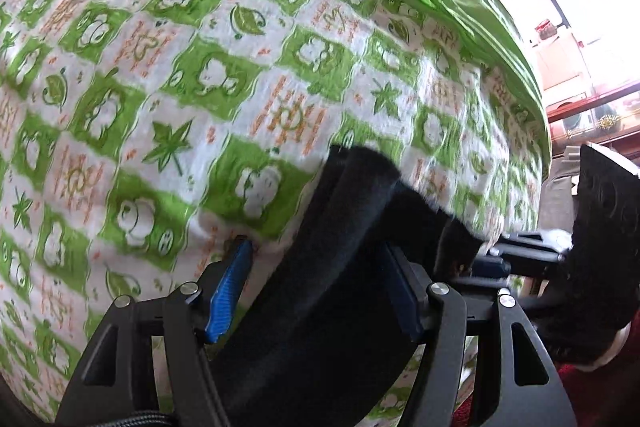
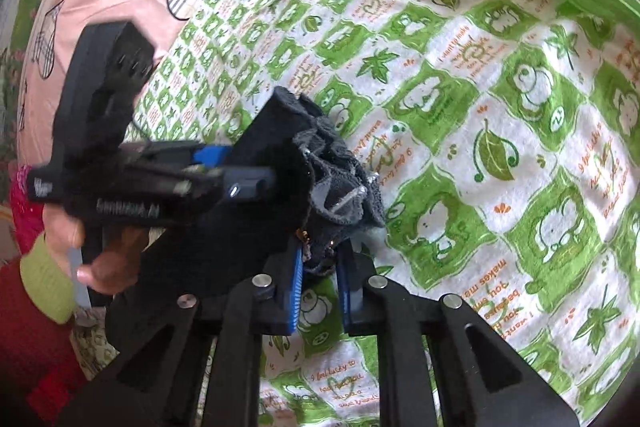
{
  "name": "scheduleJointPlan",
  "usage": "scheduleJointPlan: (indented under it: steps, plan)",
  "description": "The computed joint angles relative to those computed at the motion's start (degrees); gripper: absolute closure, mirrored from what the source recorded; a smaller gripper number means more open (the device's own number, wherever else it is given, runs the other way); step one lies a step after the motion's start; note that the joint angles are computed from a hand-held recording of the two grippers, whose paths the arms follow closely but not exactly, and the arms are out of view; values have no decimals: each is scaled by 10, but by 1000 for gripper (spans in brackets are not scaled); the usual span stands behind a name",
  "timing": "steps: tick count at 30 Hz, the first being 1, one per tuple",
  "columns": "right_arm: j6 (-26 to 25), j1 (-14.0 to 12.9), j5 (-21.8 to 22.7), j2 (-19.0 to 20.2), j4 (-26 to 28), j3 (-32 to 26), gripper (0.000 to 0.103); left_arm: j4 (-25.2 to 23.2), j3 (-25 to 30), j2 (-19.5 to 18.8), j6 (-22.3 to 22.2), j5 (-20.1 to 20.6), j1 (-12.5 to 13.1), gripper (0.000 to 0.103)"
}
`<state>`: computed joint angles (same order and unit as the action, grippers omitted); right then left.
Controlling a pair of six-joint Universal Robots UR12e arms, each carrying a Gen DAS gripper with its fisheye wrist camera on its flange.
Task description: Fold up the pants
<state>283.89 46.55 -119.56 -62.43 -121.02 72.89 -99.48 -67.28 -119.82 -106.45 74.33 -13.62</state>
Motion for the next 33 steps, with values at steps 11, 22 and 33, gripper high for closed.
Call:
scheduleJointPlan:
  steps: [11,22,33]
  plan:
    - [-83,-3,-11,8,-6,-28,89,-47,26,2,19,-65,20,93]
    - [-276,-5,-22,67,-33,-145,89,-104,72,6,0,-163,81,93]
    - [-417,-20,79,136,-50,-257,89,-105,57,25,-40,-222,149,93]
